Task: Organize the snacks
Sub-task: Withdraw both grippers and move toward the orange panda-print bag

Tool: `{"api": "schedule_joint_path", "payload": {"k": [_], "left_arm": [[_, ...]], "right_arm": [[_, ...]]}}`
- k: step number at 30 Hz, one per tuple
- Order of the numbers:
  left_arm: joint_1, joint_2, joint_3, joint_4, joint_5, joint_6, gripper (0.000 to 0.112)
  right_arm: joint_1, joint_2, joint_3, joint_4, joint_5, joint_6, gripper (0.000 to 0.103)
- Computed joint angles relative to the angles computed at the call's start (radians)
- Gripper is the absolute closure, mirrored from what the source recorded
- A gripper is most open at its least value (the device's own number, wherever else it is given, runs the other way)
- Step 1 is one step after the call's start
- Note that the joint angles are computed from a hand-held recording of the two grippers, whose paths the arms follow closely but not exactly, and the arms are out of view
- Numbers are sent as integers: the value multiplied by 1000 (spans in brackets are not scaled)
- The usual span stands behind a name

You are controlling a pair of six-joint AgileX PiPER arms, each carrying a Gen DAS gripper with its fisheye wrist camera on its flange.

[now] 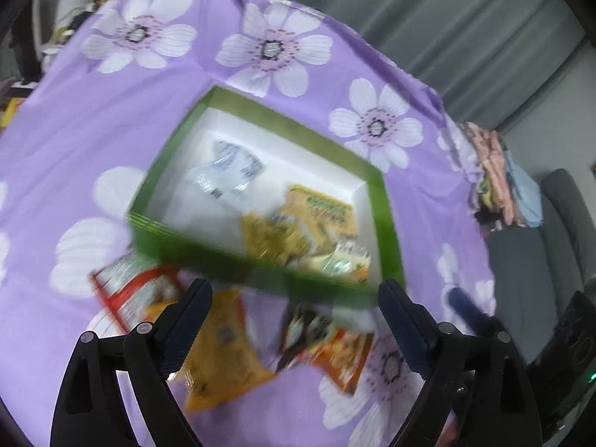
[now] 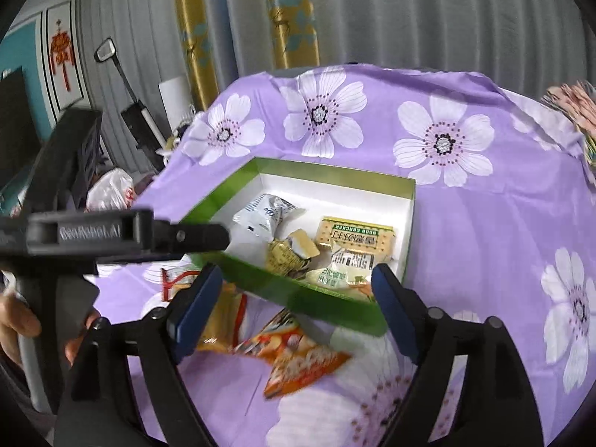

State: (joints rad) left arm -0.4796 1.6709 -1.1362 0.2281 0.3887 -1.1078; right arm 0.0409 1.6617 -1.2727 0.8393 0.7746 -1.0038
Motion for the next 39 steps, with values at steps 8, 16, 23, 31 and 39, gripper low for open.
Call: {"api": "schedule_joint_path", "payload": {"k": [8,16,23,31,39], "left_arm": [[-145,-133,151,271,52,-357,14],[-244,-199,204,364,88,-511,14],[-298,-204,196,410,142,-548,14],[-276,-152,195,362,96,-487,14],[-194,-81,138,267,18,-310,14]], "right_arm": [[-56,-156,139,-34,-11,28,7],[-121,-234,189,-33,46,30,5],[-149,-251,203,-21,65,32,5],[-156,-205,218,-14,67,22,4],[-145,-111,246,14,68,-23,5]]}}
